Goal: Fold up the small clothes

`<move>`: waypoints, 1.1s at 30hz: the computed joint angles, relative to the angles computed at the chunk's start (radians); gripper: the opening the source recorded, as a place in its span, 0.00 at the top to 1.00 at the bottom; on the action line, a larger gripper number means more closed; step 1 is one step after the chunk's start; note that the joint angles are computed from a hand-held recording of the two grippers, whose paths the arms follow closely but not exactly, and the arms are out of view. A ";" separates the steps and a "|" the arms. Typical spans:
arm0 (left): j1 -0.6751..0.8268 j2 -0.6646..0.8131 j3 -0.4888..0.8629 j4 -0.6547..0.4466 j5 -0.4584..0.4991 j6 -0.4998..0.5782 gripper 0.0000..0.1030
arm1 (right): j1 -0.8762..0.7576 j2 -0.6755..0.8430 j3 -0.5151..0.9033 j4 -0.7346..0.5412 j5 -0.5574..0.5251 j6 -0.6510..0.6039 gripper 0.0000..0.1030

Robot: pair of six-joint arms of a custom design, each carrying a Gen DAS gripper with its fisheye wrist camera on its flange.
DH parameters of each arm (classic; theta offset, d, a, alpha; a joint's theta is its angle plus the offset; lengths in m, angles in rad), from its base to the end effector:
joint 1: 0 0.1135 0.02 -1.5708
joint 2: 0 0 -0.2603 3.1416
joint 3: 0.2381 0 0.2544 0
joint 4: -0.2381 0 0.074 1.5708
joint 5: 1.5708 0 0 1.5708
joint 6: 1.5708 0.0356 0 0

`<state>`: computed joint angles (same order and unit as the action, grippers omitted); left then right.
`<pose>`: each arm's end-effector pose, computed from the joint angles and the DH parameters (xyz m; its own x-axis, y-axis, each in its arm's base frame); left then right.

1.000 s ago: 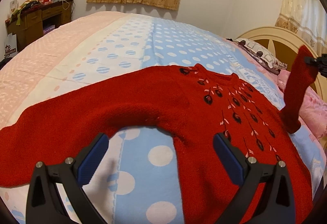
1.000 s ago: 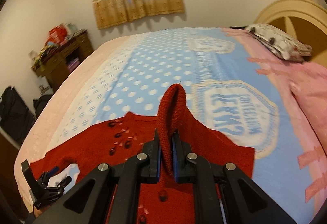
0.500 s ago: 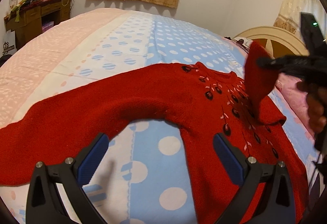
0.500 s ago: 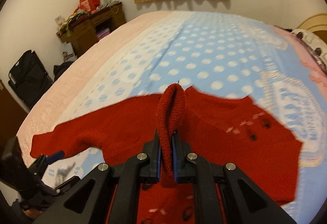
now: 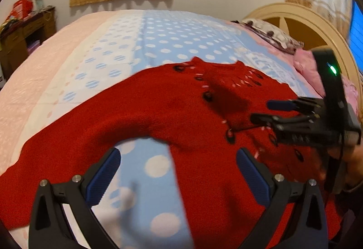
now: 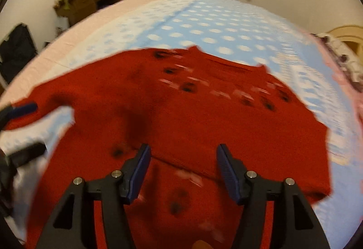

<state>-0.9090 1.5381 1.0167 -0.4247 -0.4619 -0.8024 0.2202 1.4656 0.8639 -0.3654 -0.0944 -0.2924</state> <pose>0.2077 -0.2409 0.2167 -0.7391 -0.0987 -0.6664 0.0211 0.9853 -0.1693 0.2848 0.0672 0.1918 -0.6915 -0.4488 -0.5660 -0.4898 0.8673 -0.0893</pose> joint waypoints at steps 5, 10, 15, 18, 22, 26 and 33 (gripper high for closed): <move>0.057 0.167 0.175 0.004 0.123 0.094 0.08 | -0.130 -0.082 -0.095 0.040 0.016 -0.052 0.41; 0.099 0.362 0.387 -0.064 0.185 0.143 0.18 | -0.185 -0.098 -0.138 0.062 -0.033 -0.066 0.41; 0.134 0.490 0.509 -0.142 0.198 0.147 0.25 | -0.192 -0.110 -0.162 0.078 -0.061 -0.062 0.41; 0.126 0.501 0.521 -0.143 0.169 0.151 0.25 | -0.196 -0.105 -0.166 0.085 -0.072 -0.062 0.40; 0.126 0.512 0.535 -0.148 0.168 0.149 0.25 | -0.204 -0.070 -0.159 0.087 -0.082 -0.057 0.40; 0.125 0.520 0.558 -0.171 0.152 0.138 0.35 | -0.215 -0.068 -0.163 0.091 -0.097 -0.054 0.40; 0.116 0.476 0.550 -0.191 0.029 0.126 0.26 | -0.221 -0.062 -0.168 0.098 -0.108 -0.057 0.40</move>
<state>-0.7929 2.0141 1.5670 -0.6154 -0.4334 -0.6768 -0.0012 1.4032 0.6961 -0.2679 -0.2029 -0.3498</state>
